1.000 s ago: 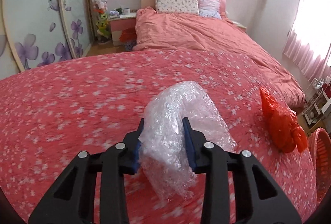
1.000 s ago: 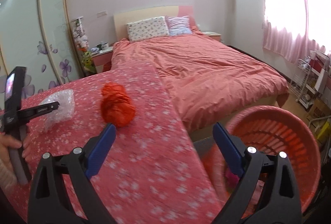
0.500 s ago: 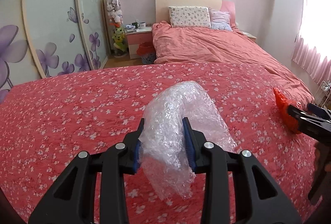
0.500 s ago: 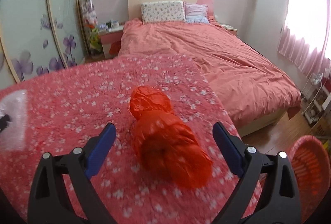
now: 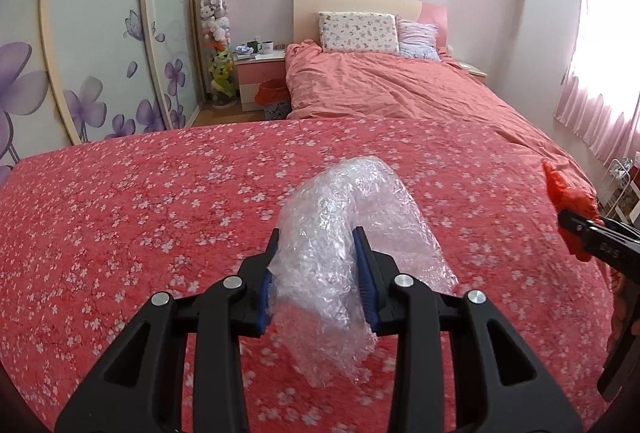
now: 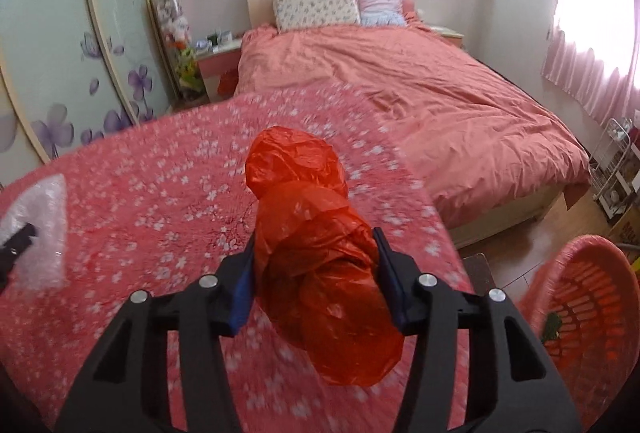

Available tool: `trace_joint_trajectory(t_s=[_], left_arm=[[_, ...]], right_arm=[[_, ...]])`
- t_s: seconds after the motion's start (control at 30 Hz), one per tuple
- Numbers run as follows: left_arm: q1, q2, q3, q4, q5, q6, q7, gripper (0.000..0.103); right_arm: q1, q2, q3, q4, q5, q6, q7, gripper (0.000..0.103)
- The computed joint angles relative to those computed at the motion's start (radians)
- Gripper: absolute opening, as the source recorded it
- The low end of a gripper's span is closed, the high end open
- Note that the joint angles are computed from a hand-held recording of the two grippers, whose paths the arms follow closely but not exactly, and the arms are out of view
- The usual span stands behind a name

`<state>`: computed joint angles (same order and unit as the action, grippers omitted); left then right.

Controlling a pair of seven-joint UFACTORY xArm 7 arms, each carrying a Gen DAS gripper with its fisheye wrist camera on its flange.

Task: Collect trash
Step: 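Carry the bubble-wrap and red bags with both tools over the basket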

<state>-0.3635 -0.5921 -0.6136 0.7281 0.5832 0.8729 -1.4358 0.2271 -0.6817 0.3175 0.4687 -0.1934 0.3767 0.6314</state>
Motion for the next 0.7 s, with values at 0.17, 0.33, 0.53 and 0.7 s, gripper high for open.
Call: trace_joint_trajectory(t_s=[0.17,0.33,0.53,0.7], left_arm=[[0.001,0.025,-0.042,0.064,0.015,0.030,-0.015,0.035],[-0.002,0.062,-0.091,0.144,0.046,0.066,-0.031,0.035],[-0.010,0.151,-0.146,0.249,0.110,0.109,-0.061,0.035],[-0.038,0.268,-0.176,0.346,0.195,0.148,-0.098,0.035]], right_arm=[[0.036,-0.206,-0.047,-0.062,0.034,0.082,-0.014,0.052],[0.044,-0.387,-0.064,-0.105,0.060,0.165,-0.039,0.052],[0.047,-0.579,-0.079,-0.138,0.083,0.269,-0.087,0.052],[0.033,-0.720,-0.103,-0.157,0.096,0.354,-0.140,0.052]])
